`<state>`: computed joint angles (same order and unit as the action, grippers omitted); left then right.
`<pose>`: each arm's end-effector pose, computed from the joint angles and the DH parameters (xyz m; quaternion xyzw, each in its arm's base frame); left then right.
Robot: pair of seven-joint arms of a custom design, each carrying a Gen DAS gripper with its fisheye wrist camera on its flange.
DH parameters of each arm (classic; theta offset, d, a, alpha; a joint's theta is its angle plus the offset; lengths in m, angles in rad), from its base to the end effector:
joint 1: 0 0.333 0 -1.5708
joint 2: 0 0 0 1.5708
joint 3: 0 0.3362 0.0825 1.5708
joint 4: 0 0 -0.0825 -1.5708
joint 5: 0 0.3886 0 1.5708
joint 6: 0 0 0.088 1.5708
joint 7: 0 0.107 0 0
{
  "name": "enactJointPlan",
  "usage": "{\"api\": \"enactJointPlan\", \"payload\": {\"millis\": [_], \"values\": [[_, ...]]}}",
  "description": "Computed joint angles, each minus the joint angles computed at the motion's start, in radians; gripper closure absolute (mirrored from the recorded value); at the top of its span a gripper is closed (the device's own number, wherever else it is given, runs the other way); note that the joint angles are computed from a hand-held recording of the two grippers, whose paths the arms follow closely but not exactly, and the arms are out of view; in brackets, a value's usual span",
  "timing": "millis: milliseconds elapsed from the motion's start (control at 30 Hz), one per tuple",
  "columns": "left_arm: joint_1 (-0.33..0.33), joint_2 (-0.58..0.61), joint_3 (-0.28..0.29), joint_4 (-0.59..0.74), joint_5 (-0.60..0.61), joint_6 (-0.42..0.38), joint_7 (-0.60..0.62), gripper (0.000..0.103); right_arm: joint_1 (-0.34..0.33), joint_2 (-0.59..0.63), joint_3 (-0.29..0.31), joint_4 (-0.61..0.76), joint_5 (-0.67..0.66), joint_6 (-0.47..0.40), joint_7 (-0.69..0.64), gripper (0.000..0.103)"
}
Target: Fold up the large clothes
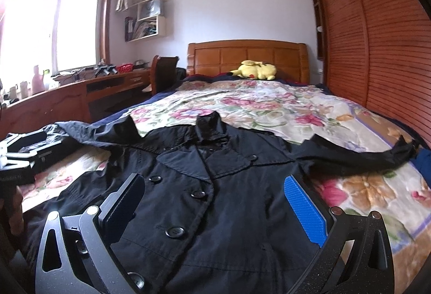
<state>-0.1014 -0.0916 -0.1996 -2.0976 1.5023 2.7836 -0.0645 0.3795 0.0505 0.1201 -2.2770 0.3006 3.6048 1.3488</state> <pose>0.5197 -0.2116 0.5320 -0.6085 0.5793 -0.3525 0.4122 0.5122 0.2356 0.5069 -0.6617 0.4630 -0.3321 0.4874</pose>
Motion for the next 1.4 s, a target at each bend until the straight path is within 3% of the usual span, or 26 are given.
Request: {"api": "enactJointPlan", "payload": {"millis": [200,367,733,900,1033,1133,1267,1400], "values": [[0.017,-0.014,0.01,-0.015,-0.056,-0.021,0.119,0.0,-0.053,0.008,0.002,0.041,-0.188,-0.075,0.162,0.0],[0.042,-0.001,0.03,-0.01,-0.12,0.029,0.188,0.0,-0.076,0.024,0.018,0.101,-0.271,-0.116,0.227,0.0],[0.101,0.029,0.066,-0.01,-0.302,0.092,0.394,0.0,-0.072,0.083,0.049,0.191,-0.286,-0.122,0.224,0.0],[0.12,0.06,0.084,0.003,-0.393,0.094,0.484,0.0,0.003,0.12,0.008,0.253,-0.182,-0.151,0.095,0.0],[0.13,0.094,0.1,0.022,-0.452,0.091,0.54,0.0,-0.037,0.147,0.053,0.299,-0.208,-0.193,0.067,0.0],[0.136,0.123,0.113,0.036,-0.53,0.101,0.593,0.0,-0.128,0.166,0.14,0.322,-0.256,-0.215,0.086,0.0],[0.141,0.173,0.129,0.078,-0.648,0.106,0.671,0.0,-0.206,0.204,0.218,0.361,-0.277,-0.256,0.079,0.0],[0.15,0.223,0.133,0.121,-0.81,0.111,0.774,0.004,-0.239,0.227,0.26,0.392,-0.246,-0.305,0.031,0.0]]}}
